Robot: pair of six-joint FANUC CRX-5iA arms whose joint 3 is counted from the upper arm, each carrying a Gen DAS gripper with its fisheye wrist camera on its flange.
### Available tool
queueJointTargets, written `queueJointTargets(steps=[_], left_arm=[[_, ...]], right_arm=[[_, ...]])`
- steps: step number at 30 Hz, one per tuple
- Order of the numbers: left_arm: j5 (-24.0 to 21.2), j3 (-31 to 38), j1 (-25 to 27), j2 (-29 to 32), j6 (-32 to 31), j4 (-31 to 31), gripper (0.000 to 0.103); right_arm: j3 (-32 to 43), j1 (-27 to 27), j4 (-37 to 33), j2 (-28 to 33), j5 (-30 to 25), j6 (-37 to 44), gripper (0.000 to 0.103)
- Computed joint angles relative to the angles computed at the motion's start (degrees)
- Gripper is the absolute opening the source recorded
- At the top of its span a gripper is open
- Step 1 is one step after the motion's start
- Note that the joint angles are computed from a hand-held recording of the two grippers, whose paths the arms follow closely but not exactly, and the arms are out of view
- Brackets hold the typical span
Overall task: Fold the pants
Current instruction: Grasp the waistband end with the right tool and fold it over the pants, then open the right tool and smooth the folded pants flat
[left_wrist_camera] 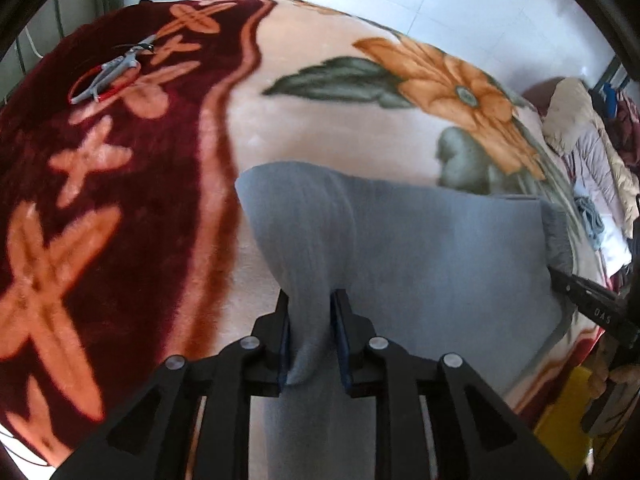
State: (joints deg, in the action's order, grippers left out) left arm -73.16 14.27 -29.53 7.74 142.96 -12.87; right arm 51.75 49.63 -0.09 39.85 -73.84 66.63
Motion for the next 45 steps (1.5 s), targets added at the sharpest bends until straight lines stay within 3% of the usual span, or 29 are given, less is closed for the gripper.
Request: queueJointTargets(steps=[4,8,12,15,16,21,25,27,31,38,45], left_arm=[[-2.2,1.7,-0.5,0.3,-0.8,-1.9,0.034],[-6.1,4.7,-2.1,-0.1,1.3,-5.7,0.035],[-5.6,6.8,-2.8,-1.0,1.4,-7.5,0.035],[-2.5,6.5,-1.3,-0.7,-0.1,-5.0,0.031],[-2.0,6.6,-0.7,-0.2,-0.6,-4.1,0.026],[-1.2,5.9,1.6,2.6,-3.2,-0.8,0.02],[-0.4,3.7,2.6,2.5,-3.6,-0.3,0.012],[1.2,1.8,3.2,1.6,-2.5,0.4,0.011],[1.5,1.6,3.2,0.8,-1.9,0.5,0.011],[-0.7,3.3,-0.6,-2.0,-0.4,-0.2,0.012],[-3.8,2.6,-3.2,-0.7,2.1,3.4,0.012]], right_arm=[[0.1,-1.0,-1.2,-0.8,-0.5,-0.9,0.031],[-4.2,-0.3,2.3,-4.6,3.1,-2.1,0.031],[-2.4,0.3,1.9,-4.6,3.9,-0.1,0.031],[2.6,0.5,0.2,-1.7,1.8,2.6,0.031],[4.9,0.6,0.1,0.0,0.6,3.3,0.031],[12.7,0.5,1.0,6.5,-3.4,3.5,0.031],[14.3,-0.1,0.5,8.7,-3.8,4.1,0.031],[15.2,0.2,1.2,9.5,-3.8,5.6,0.031],[23.2,0.7,2.1,12.8,-9.8,6.2,0.031],[4.7,1.7,0.0,-0.4,-1.3,6.8,0.031],[-5.9,2.5,-2.1,-5.7,-0.2,4.6,0.031]])
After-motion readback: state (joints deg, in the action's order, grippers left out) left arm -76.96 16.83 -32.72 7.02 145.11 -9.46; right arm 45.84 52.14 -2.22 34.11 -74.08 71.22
